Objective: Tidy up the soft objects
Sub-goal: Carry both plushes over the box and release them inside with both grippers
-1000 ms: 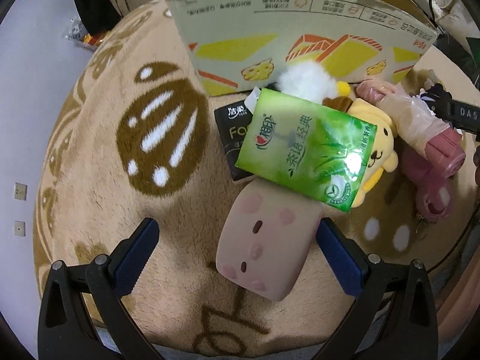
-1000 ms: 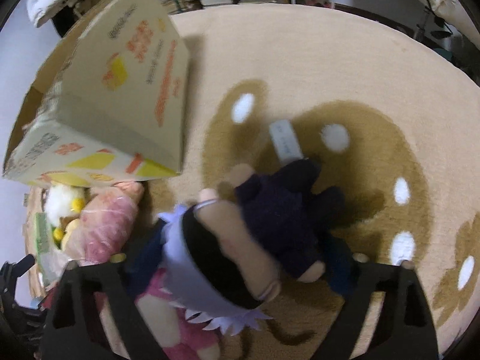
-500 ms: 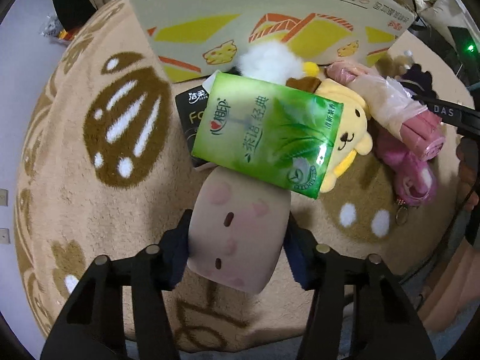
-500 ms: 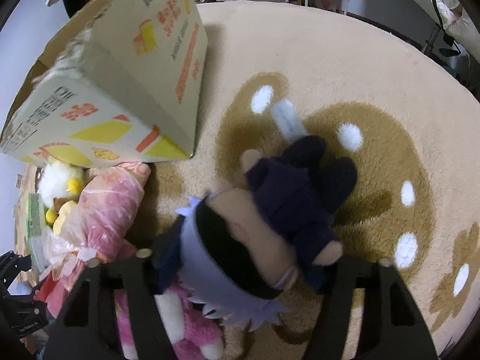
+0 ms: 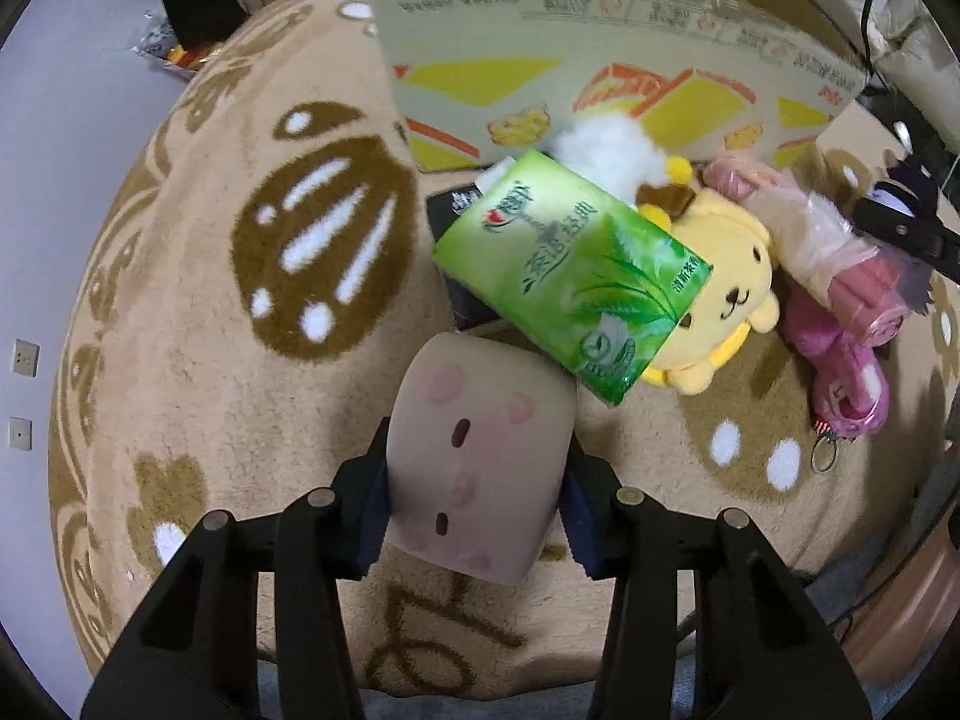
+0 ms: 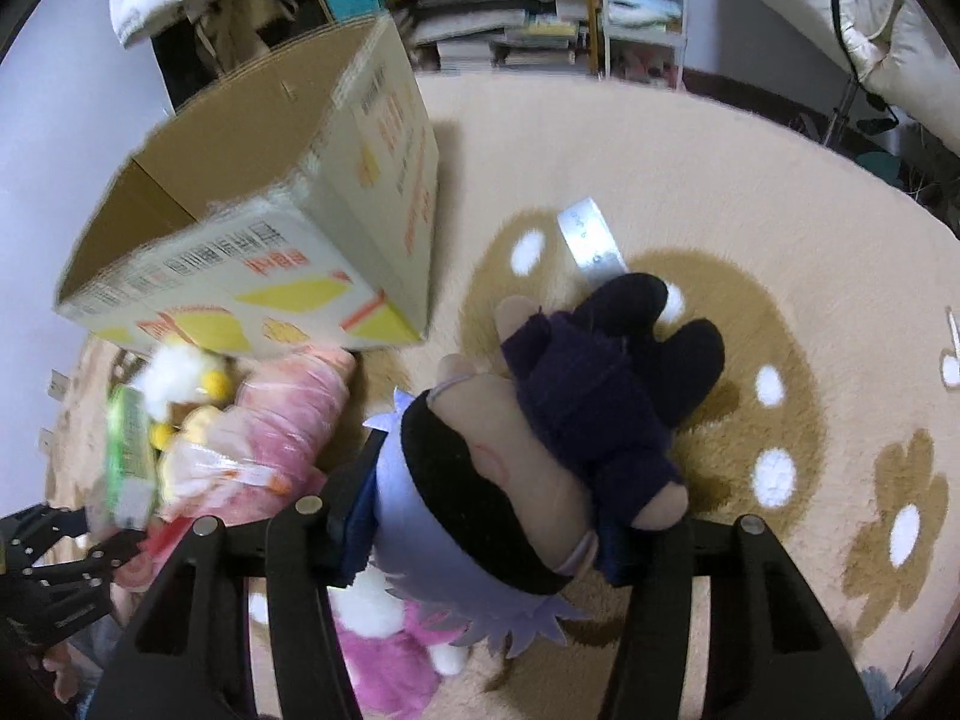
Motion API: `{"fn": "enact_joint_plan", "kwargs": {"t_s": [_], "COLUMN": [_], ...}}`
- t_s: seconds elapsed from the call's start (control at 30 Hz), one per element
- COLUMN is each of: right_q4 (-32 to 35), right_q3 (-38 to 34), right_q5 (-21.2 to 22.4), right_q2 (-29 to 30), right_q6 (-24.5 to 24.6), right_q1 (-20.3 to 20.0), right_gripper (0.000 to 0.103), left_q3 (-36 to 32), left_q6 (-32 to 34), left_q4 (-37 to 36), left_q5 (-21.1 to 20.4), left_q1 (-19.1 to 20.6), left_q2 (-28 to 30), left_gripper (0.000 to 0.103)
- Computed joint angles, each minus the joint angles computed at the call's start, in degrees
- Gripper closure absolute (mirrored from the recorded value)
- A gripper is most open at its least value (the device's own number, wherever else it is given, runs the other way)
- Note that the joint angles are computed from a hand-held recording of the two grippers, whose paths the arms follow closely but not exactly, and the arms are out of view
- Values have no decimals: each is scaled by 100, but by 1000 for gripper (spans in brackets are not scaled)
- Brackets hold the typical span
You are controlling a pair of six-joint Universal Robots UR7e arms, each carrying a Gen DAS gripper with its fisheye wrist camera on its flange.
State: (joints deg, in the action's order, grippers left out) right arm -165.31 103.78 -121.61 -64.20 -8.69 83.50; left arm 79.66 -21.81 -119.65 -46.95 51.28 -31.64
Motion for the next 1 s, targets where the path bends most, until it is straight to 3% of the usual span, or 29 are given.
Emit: {"fn": "enact_joint_plan", "kwargs": {"t_s": [0.2,0.3,0.57,0.8,1.0], "right_q4": [-842,-1287,-2210,-2676,-2726], "right_q3": [505,719,1066,1006,671], "right_q5": [609,700,1003,1196,1381], "right_q2": [-478,-605,-853,-832,-653], "right_q6": [-419,-653,-1130,-1527,-1801], "right_q1": [-22,90,310,462,521], "right_gripper": [44,44,44,43,43], "left_q3": [675,898,1149,911,542], "left_q6": [165,511,2182,2695,3640], "left_q4": [-1340,-2161,-5019,-5489,-6228], "left_q5": [485,771,1398,1397,1413], "left_q1": [-241,-347,-650,-755,-888], "left_q2": [-343,-423,-208,-139,51], "left_gripper": [59,60,60,60,60]}}
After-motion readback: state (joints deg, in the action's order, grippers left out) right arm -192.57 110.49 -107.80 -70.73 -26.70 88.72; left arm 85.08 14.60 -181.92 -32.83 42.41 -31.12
